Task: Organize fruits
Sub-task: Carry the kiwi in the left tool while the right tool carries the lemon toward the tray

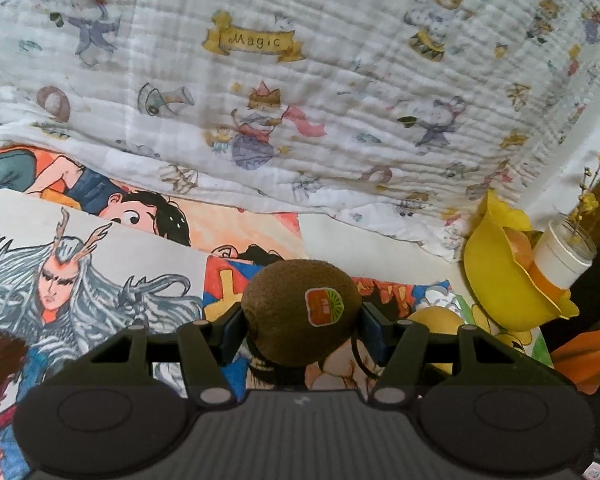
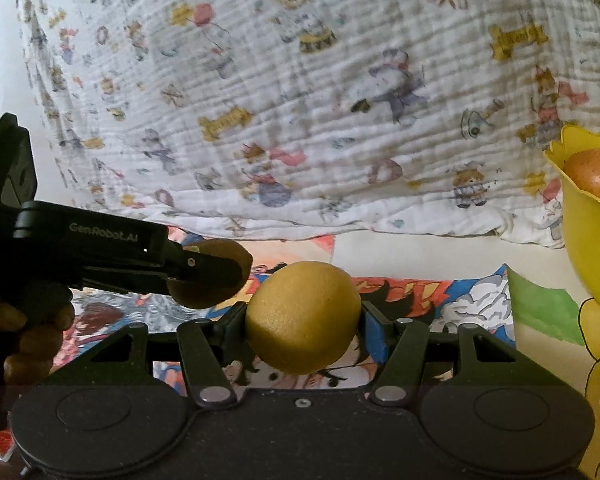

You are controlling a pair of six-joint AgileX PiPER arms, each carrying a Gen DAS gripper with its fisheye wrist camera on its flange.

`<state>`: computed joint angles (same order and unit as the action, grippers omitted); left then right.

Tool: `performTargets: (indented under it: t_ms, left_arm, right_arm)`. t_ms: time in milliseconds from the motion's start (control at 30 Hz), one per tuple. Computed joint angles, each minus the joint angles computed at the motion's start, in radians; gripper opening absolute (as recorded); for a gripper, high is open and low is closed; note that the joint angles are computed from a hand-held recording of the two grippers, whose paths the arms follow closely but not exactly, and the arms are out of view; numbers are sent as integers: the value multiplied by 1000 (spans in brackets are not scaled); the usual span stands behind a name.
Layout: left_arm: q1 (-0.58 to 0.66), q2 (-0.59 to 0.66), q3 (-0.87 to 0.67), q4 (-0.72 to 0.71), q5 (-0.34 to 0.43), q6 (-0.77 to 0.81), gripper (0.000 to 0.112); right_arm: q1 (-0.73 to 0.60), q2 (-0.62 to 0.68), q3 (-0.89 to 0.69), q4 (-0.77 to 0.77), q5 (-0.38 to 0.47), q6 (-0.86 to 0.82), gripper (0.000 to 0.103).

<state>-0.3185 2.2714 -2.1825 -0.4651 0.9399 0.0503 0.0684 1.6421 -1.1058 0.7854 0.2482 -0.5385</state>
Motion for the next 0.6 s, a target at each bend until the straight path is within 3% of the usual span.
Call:
performTargets:
  t_ms: [600]
  left_arm:
    - [-38,-272,404,-50,-120,70,64]
  right_arm:
    - [17,-241,199,-62,18,47,61]
